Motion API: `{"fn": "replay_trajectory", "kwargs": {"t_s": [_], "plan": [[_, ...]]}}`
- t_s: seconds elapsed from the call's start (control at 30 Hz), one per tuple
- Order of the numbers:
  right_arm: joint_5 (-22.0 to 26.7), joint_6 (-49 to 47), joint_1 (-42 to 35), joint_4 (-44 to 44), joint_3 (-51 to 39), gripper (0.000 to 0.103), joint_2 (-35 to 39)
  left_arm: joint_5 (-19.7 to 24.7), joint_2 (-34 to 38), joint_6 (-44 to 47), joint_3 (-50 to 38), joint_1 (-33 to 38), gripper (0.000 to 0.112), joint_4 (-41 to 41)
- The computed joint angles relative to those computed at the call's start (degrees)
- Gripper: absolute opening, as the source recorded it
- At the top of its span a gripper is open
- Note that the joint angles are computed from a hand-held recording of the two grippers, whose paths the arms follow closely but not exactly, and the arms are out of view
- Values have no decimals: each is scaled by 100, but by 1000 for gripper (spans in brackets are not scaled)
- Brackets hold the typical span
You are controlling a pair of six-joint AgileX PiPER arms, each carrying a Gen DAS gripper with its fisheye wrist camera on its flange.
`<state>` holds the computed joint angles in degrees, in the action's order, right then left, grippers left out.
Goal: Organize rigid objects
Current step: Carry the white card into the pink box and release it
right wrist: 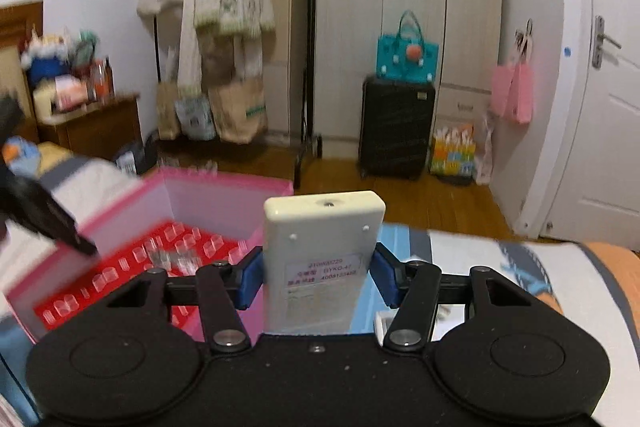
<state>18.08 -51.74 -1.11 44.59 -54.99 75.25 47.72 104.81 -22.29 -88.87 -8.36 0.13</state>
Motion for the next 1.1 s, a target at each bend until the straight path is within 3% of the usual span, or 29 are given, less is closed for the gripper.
{"fn": "replay_trajectory", "kwargs": {"t_s": [0.17, 0.3, 0.37, 0.53, 0.8, 1.1], "plan": [[915, -307, -182, 782, -557, 61, -185, 19, -6, 31, -13, 14, 6, -18], [2689, -134, -491, 1558, -1445, 62, 245, -44, -29, 64, 40, 45, 5, -109], [3088, 187, -310, 1381, -1791, 62, 512, -83, -34, 158, 72, 96, 5, -236], [3792, 2179, 475, -13, -3107, 62, 1724, -149, -55, 245, 135, 127, 5, -317], [3930, 3612, 883, 57, -3905, 62, 3290, -221, -71, 167, 204, 137, 5, -315], [4294, 5100, 1239, -421, -4822, 63, 4311, -245, -53, 282, 204, 223, 5, -503]]}}
